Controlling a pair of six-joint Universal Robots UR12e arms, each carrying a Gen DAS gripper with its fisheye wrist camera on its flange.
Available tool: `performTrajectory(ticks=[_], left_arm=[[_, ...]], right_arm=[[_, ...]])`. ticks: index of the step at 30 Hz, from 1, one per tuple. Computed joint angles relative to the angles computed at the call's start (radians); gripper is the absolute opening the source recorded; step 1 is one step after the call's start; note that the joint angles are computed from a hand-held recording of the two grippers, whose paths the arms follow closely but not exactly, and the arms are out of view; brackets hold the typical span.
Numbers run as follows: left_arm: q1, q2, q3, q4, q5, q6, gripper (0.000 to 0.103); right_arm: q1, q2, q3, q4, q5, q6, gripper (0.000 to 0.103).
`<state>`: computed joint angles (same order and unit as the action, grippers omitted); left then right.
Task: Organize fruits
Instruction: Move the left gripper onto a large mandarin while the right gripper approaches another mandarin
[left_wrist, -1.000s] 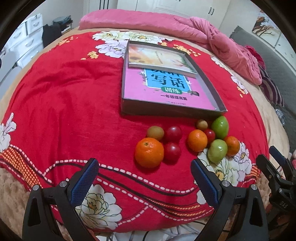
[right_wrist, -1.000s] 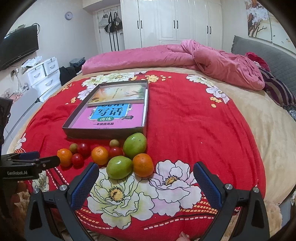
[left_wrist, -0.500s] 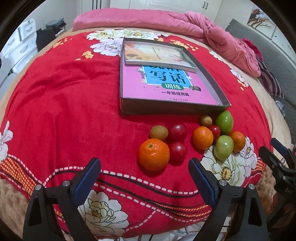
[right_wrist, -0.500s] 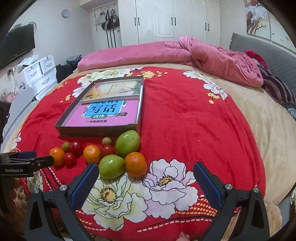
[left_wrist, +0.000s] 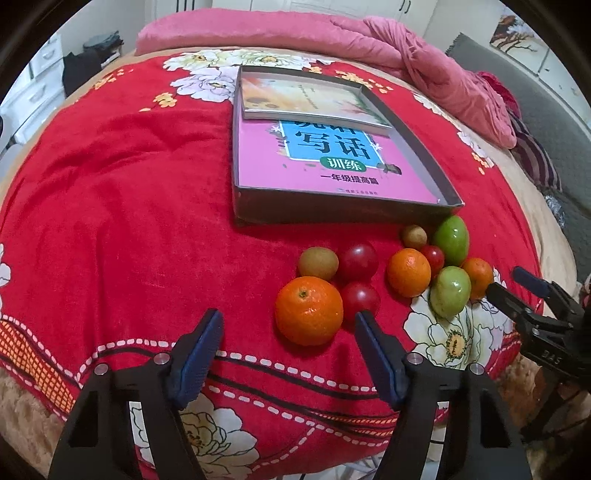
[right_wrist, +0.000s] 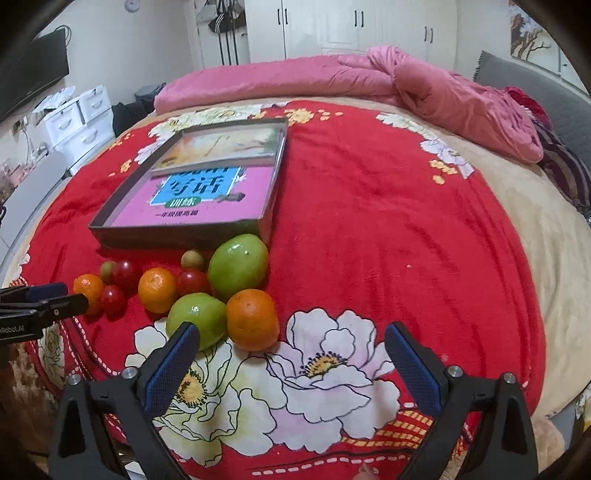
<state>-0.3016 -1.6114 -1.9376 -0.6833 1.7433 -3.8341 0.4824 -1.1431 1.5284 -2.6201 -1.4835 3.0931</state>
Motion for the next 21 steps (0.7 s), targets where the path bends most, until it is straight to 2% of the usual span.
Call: performTrajectory(ticks=[2,3,9,13,16,21], left_arm=[[0.002,-0.001,0.0,0.0,-0.005,0.002,0.068],[0.003,-0.002,0.0,0.001,-0.011,0.006,0.061],[0.008,-0.007,0.001,0.006,-0.031,0.016,0.061],[0.015,-0.009,-0.002,0.017,-0.05,0.018,0.06],[0.022,-0.009,-0.007,0.031,-0.071,0.023,0.054],[0.03,-0.016,-0.006,0.036,-0.1,0.023,0.053]], right_arm=[[0.0,0.007,-0.009,0.016,0.013,-0.013,0.084],[0.0,0.01,-0.013,0.023,0.017,-0.019,0.08],[-0.004,0.026,-0.032,0.057,0.061,-0.038,0.058],[-0.007,0.033,-0.041,0.072,0.084,-0.034,0.055],[-0.009,0.037,-0.047,0.083,0.1,-0.035,0.052],[-0.014,0.045,-0.057,0.094,0.13,-0.027,0.048]])
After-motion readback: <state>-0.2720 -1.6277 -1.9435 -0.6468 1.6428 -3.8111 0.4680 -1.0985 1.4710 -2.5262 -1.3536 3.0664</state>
